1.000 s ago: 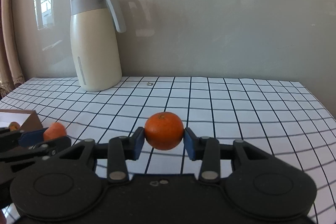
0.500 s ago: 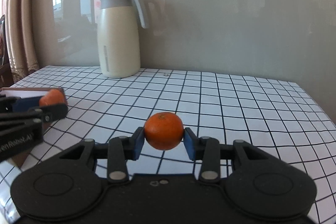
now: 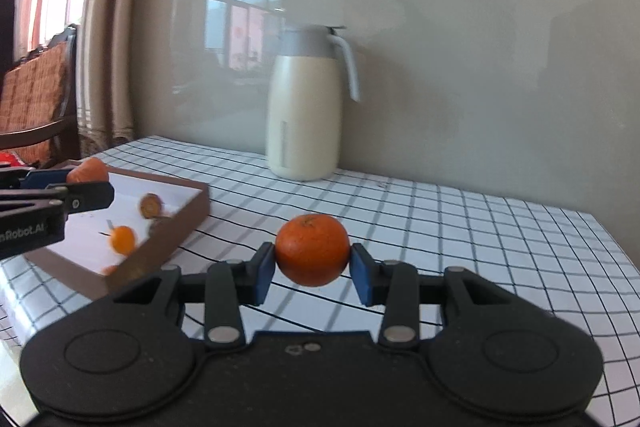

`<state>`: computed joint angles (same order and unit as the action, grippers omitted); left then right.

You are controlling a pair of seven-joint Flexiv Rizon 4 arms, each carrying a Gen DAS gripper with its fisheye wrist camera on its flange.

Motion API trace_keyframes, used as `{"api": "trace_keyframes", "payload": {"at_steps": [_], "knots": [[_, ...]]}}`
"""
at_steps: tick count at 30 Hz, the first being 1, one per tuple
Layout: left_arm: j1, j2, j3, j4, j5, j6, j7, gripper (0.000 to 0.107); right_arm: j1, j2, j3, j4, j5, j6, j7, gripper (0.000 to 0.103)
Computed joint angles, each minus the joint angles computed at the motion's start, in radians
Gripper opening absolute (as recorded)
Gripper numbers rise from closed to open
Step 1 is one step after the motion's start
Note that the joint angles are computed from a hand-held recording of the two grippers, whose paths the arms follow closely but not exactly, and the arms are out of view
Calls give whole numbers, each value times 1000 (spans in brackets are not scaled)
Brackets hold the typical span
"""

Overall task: Organize fruits
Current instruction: 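Carry the cut orange piece and whole orange over the white box tray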

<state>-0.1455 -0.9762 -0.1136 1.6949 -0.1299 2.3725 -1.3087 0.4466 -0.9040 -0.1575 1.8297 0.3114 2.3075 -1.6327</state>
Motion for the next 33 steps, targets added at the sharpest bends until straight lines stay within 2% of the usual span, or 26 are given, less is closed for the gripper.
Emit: {"api": "trace_keyframes", "payload": {"at_steps": [15,28,33], "knots": [[51,19,29,64,-38,74,-27,31,36,-10,48,-39,-87,15,-31,32],[114,27,53,92,-81,101,-52,31,59,-38,69,-110,-115,38,-30,32],[139,31,61,91,-90,100,-61,31,77,-48,64,-159,-110,10,-32,32]]}}
